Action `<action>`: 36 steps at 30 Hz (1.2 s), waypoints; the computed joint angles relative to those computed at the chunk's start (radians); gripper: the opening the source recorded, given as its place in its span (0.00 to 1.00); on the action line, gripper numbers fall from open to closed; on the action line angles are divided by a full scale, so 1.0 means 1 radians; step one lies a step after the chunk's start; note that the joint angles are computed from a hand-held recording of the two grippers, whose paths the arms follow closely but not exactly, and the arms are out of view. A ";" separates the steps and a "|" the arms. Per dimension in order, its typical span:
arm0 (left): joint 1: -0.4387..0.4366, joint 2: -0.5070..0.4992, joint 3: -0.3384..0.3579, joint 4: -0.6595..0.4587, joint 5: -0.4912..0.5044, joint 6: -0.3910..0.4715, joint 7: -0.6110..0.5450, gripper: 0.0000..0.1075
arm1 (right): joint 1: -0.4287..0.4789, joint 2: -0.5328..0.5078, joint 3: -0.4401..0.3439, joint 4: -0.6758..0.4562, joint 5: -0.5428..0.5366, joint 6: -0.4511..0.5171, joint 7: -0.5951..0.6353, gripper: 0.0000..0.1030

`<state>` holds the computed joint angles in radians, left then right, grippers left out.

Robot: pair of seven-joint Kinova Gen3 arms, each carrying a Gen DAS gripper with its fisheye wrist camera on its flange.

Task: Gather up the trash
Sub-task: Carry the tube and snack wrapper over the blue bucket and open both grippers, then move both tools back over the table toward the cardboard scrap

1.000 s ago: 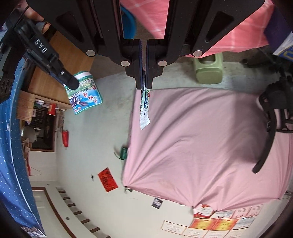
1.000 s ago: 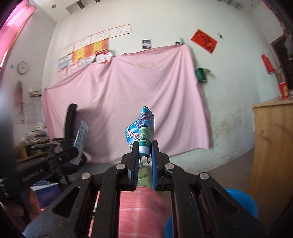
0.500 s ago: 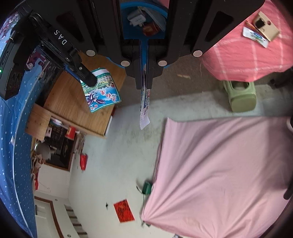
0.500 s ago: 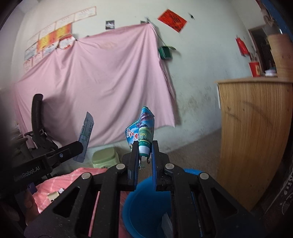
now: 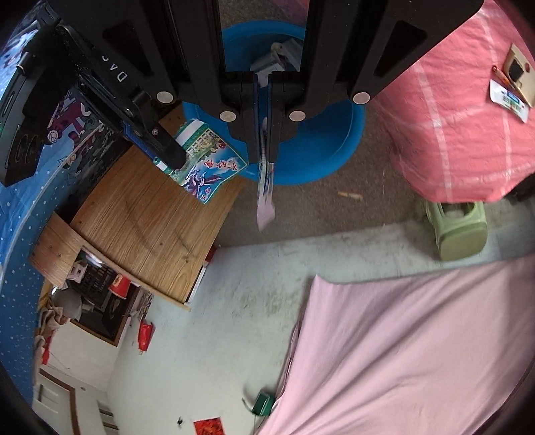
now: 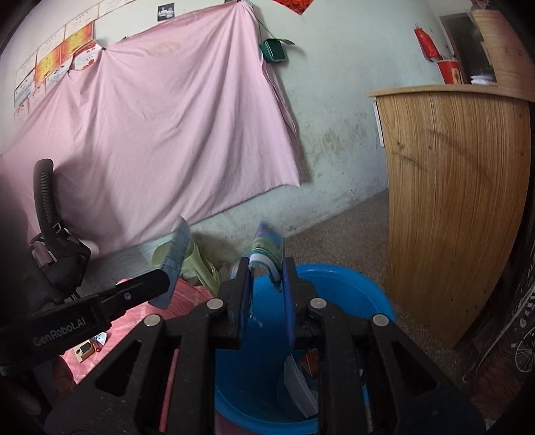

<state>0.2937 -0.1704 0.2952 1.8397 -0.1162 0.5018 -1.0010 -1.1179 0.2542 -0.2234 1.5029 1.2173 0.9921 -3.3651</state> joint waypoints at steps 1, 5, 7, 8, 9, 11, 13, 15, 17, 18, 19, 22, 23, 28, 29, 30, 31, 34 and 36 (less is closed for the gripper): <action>-0.004 0.009 0.006 -0.012 -0.007 0.020 0.008 0.03 | 0.003 0.001 0.000 0.001 -0.004 -0.005 0.002 0.37; 0.000 0.024 0.000 -0.029 -0.014 0.060 0.024 0.14 | 0.020 0.001 0.004 0.004 -0.027 -0.030 0.017 0.39; -0.006 0.018 0.002 -0.015 -0.032 0.051 0.055 0.20 | 0.023 0.001 0.006 0.002 -0.037 -0.034 0.021 0.42; -0.008 0.011 -0.002 -0.005 -0.032 0.042 0.065 0.21 | 0.023 0.002 0.007 0.000 -0.041 -0.032 0.023 0.43; -0.009 0.008 -0.006 0.001 -0.028 0.036 0.068 0.22 | 0.023 0.002 0.008 -0.002 -0.044 -0.030 0.026 0.44; -0.014 -0.006 -0.016 0.011 -0.018 0.039 0.070 0.23 | 0.023 0.003 0.009 -0.003 -0.051 -0.032 0.034 0.46; -0.034 -0.021 0.000 0.018 -0.042 0.046 0.097 0.27 | 0.020 0.003 0.011 -0.005 -0.048 -0.030 0.034 0.50; -0.032 -0.031 -0.011 0.024 -0.033 0.046 0.088 0.33 | 0.017 0.002 0.012 -0.001 -0.037 -0.035 0.026 0.62; -0.052 -0.062 -0.009 0.045 -0.037 0.037 0.098 0.38 | 0.014 0.004 0.011 -0.002 -0.026 -0.036 0.026 0.70; -0.066 -0.070 0.002 0.050 -0.044 0.035 0.110 0.43 | 0.012 0.006 0.011 -0.006 -0.023 -0.036 0.031 0.73; -0.082 -0.086 0.008 0.060 -0.052 0.034 0.122 0.45 | 0.010 0.009 0.010 -0.011 -0.021 -0.035 0.035 0.76; -0.131 -0.134 0.030 0.087 -0.072 0.037 0.148 0.53 | -0.006 0.015 0.013 -0.017 0.011 -0.035 0.033 0.86; -0.160 -0.153 0.049 0.095 -0.090 0.045 0.164 0.58 | -0.015 0.017 0.014 -0.016 0.034 -0.036 0.027 0.88; -0.324 -0.297 0.151 0.180 -0.165 0.013 0.249 0.84 | -0.057 0.029 0.012 -0.018 0.153 -0.029 -0.010 1.00; -0.348 -0.333 0.153 0.202 -0.163 -0.002 0.251 0.88 | -0.066 0.032 0.011 -0.018 0.180 -0.024 -0.016 1.00; -0.371 -0.367 0.154 0.220 -0.158 -0.012 0.249 0.90 | -0.072 0.036 0.009 -0.022 0.197 -0.019 -0.017 1.00; -0.393 -0.403 0.153 0.239 -0.153 -0.019 0.247 0.91 | -0.080 0.040 0.008 -0.024 0.221 -0.015 -0.019 1.00; -0.447 -0.493 0.140 0.277 -0.134 -0.022 0.226 0.93 | -0.099 0.051 0.002 -0.028 0.292 -0.021 -0.023 1.00; -0.481 -0.552 0.126 0.295 -0.124 -0.006 0.208 0.94 | -0.104 0.055 -0.002 -0.026 0.339 -0.048 -0.030 1.00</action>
